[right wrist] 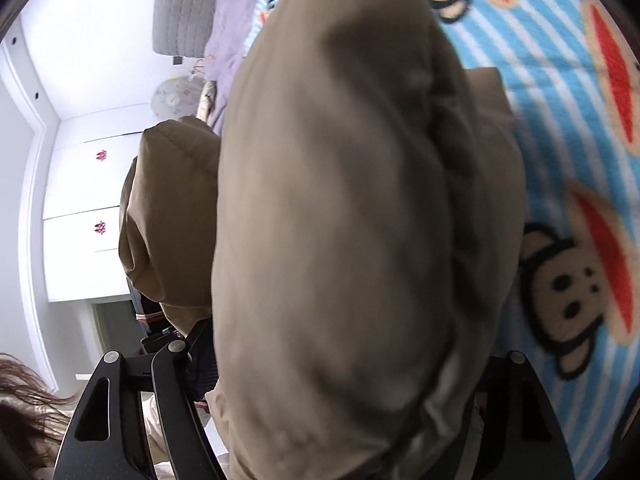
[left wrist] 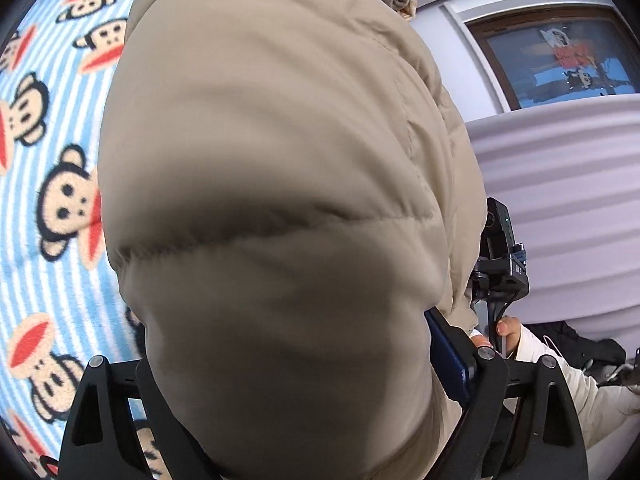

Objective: Fold large clothes

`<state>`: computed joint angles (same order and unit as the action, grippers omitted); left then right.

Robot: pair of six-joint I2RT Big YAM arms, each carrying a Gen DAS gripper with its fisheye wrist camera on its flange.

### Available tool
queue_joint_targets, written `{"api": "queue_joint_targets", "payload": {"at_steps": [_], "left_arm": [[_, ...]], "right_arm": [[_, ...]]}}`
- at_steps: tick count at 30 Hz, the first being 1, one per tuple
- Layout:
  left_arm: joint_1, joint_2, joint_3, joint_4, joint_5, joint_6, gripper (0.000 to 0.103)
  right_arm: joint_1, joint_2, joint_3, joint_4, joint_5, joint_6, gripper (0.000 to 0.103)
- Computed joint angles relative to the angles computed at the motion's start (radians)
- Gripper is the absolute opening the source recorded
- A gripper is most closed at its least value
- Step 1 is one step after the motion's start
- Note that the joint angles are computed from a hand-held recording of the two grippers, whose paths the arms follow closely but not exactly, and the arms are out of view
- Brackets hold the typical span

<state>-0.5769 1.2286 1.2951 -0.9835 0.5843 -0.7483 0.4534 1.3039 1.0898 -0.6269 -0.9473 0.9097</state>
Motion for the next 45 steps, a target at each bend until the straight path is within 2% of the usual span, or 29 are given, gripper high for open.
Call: {"api": "queue_joint_targets", "payload": {"at_steps": [3,7,9,13,16,18,21,22,23,26,27,28,29,30,32,33,35,37,40,41,42,43,44,45], "left_arm": [[0.054,-0.036,0.0,-0.035,0.014,0.03,0.092],[0.146,-0.08,0.0,-0.126,0.02,0.127,0.092],[0.219,-0.11,-0.016,-0.187,0.038,0.198,0.092],[0.41,-0.123,0.006,-0.393,0.065,0.413,0.092],[0.531,-0.125,-0.023,-0.491,0.054,0.533,0.092],[0.59,-0.114,-0.062,-0.516,0.029,0.573,0.092],[0.641,-0.122,-0.111,-0.523,0.038,0.615,0.092],[0.642,-0.127,-0.115,-0.515,0.04,0.619,0.093],[0.63,-0.129,-0.116,-0.498,0.04,0.606,0.093],[0.618,-0.133,-0.126,-0.463,0.025,0.576,0.093],[0.636,-0.139,-0.133,-0.47,0.024,0.595,0.093],[0.637,-0.171,-0.158,-0.471,0.019,0.593,0.093],[0.625,-0.175,-0.159,-0.46,0.008,0.574,0.093],[0.612,-0.19,-0.165,-0.453,-0.004,0.557,0.093],[0.611,-0.208,-0.158,-0.47,-0.029,0.547,0.093],[0.655,-0.21,-0.133,-0.52,-0.04,0.593,0.093],[0.628,-0.237,-0.108,-0.542,-0.1,0.559,0.093],[0.698,-0.263,-0.08,-0.572,-0.157,0.623,0.092],[0.689,-0.282,-0.008,-0.525,-0.26,0.607,0.092],[0.686,-0.271,0.013,-0.511,-0.288,0.613,0.092],[0.697,-0.255,0.034,-0.504,-0.292,0.643,0.092],[0.735,-0.23,0.046,-0.496,-0.318,0.678,0.092],[0.718,-0.207,0.059,-0.484,-0.329,0.683,0.092],[0.681,-0.162,0.076,-0.454,-0.36,0.655,0.092]], "right_arm": [[0.051,0.003,0.033,0.048,0.033,0.059,0.077],[0.155,0.049,0.098,0.115,0.106,0.131,0.077],[0.214,0.08,0.126,0.161,0.147,0.174,0.077],[0.344,0.175,0.193,0.27,0.242,0.297,0.077],[0.433,0.279,0.281,0.287,0.299,0.356,0.077],[0.479,0.35,0.36,0.215,0.331,0.372,0.079],[0.53,0.407,0.477,0.004,0.394,0.328,0.079],[0.54,0.408,0.499,-0.042,0.422,0.313,0.079],[0.552,0.399,0.521,-0.095,0.464,0.297,0.079],[0.594,0.335,0.568,-0.293,0.659,0.263,0.079],[0.61,0.308,0.582,-0.344,0.733,0.258,0.079],[0.624,0.274,0.576,-0.345,0.782,0.258,0.079],[0.623,0.261,0.592,-0.33,0.795,0.255,0.079],[0.629,0.23,0.568,-0.273,0.795,0.269,0.079],[0.635,0.208,0.536,-0.186,0.743,0.29,0.078],[0.631,0.224,0.544,-0.179,0.712,0.281,0.077],[0.605,0.307,0.621,-0.263,0.67,0.23,0.077],[0.595,0.353,0.632,-0.278,0.649,0.247,0.075],[0.521,0.337,0.528,-0.125,0.55,0.292,0.063],[0.516,0.342,0.518,-0.071,0.528,0.309,0.041],[0.512,0.348,0.524,-0.068,0.527,0.295,0.006],[0.517,0.365,0.547,-0.091,0.54,0.265,0.005],[0.521,0.385,0.595,-0.14,0.555,0.221,0.005],[0.536,0.4,0.652,-0.218,0.585,0.169,0.005]]}}
